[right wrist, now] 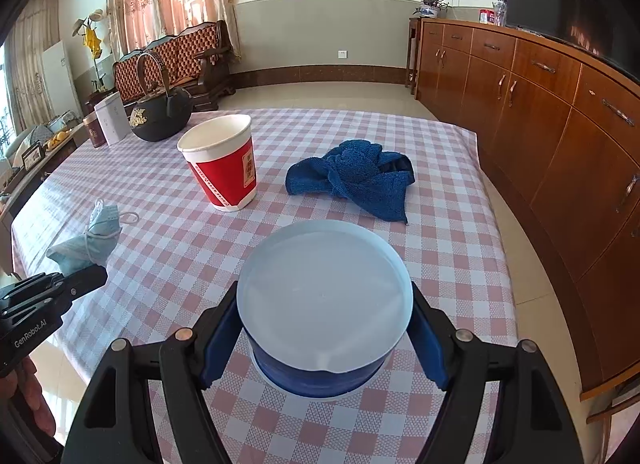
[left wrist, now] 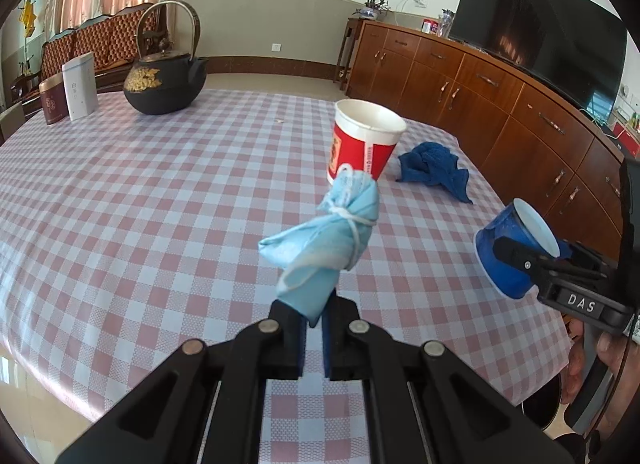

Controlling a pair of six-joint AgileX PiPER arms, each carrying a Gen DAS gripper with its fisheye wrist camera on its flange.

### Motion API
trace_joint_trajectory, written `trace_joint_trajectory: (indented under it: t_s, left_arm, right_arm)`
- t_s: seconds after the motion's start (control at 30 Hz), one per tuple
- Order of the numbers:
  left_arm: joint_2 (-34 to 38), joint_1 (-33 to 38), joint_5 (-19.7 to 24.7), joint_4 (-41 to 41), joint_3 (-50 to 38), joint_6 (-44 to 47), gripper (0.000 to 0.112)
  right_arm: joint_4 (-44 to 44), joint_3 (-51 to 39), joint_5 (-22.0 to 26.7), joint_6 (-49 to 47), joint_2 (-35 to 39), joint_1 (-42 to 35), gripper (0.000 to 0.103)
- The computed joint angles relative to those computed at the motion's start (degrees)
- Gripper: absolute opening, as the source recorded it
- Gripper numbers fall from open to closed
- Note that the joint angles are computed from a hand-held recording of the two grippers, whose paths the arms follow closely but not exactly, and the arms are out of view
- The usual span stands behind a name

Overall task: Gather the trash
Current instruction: 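Carry the mask in the left tool and blue bucket in the right tool over the bin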

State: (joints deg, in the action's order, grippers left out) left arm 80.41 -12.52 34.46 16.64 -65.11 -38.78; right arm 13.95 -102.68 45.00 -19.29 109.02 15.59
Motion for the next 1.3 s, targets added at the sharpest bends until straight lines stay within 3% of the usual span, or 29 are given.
trace_joint_trajectory:
  t_s: [0.3, 0.63, 0.93, 1.3]
  left_arm:
    - [-1.84, -11.02, 5.61, 11.45, -1.30, -11.29, 0.006]
    - [-0.10, -23.00, 9.72, 16.91, -3.94, -18.96, 0.006]
    - [4.54, -30.48, 11.40, 18.01, -11.16, -19.42, 0.006]
    - [11.79, -36.83, 12.46, 16.86, -20.70, -16.25, 0.007]
  right_arm:
    - [2.17, 10.87, -2.46, -3.76, -8.59, -4.47, 0.077]
    - [6.48, 22.98, -2.41, -10.96, -20.04, -13.48, 0.077]
    - [11.58, 26.87, 0.70, -18.47, -26.20, -25.20, 0.077]
    - [19.55, 27.34, 5.79, -28.82, -28.28, -41.08, 0.077]
